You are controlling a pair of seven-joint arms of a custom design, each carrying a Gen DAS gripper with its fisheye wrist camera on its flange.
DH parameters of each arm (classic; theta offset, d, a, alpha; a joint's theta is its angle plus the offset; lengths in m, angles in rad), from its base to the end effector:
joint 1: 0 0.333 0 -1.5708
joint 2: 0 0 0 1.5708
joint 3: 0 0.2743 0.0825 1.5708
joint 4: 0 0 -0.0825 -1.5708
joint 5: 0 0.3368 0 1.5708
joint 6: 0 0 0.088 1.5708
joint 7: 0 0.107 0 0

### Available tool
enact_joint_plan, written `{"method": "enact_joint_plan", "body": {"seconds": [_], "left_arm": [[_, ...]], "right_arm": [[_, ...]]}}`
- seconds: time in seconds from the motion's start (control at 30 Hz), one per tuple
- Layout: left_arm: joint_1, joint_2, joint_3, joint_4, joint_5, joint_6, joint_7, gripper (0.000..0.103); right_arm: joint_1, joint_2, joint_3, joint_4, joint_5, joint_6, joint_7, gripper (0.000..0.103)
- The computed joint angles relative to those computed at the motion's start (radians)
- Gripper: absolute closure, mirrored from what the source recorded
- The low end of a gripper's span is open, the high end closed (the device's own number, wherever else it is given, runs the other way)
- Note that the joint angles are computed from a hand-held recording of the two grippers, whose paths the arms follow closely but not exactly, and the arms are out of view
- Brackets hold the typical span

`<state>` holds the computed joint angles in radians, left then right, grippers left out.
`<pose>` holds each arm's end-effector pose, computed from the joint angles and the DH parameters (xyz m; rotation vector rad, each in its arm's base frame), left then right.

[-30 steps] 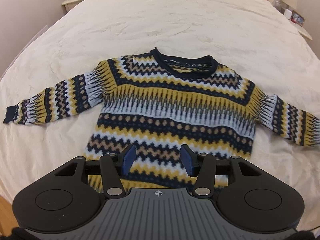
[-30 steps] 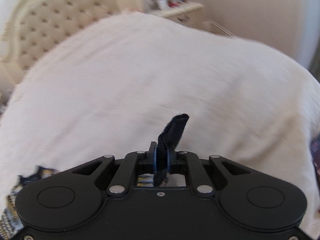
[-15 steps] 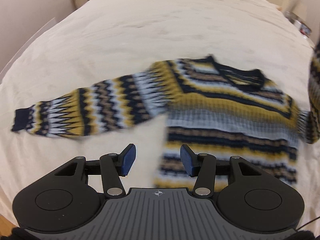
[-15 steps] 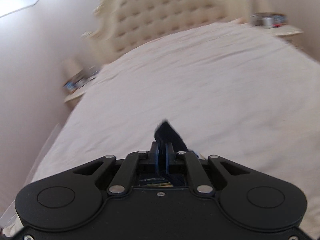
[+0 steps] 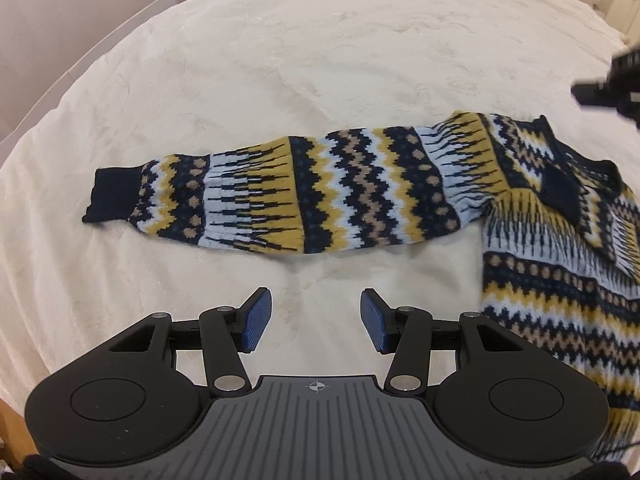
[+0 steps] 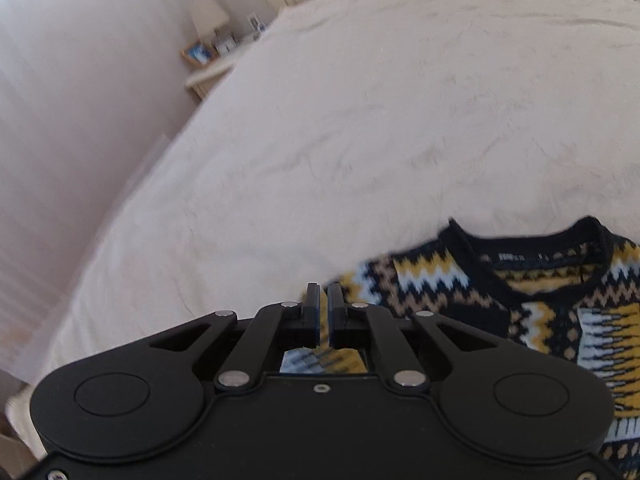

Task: Fold small clothes

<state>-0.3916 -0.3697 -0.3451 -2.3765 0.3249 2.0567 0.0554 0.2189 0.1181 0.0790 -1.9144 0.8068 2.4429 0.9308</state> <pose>0.3154 -0.2692 0.4442 -2.4639 1.2239 -0.2131 0.5508 0.1687 0.4571 -2.0037 1.3167 0.0715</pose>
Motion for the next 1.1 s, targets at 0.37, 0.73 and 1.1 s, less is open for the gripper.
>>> {"method": "enact_joint_plan", "body": {"seconds": [0.37, 0.73, 1.1], "left_arm": [[0.080, 0.175, 0.070, 0.037, 0.061, 0.465, 0.163, 0.055], [0.059, 0.646, 0.119, 0.496, 0.229, 0.592, 0.405, 0.041], [0.029, 0.957, 0.141, 0.842, 0.103, 0.513, 0.755, 0.034]], "right_arm": [[-0.032, -0.143, -0.067, -0.252, -0.276, 0.069, 0.126, 0.061], [-0.098, -0.191, -0.119, -0.368, -0.192, 0.119, -0.039, 0.011], [-0.138, -0.123, -0.122, -0.330, -0.059, 0.059, -0.133, 0.010]]}}
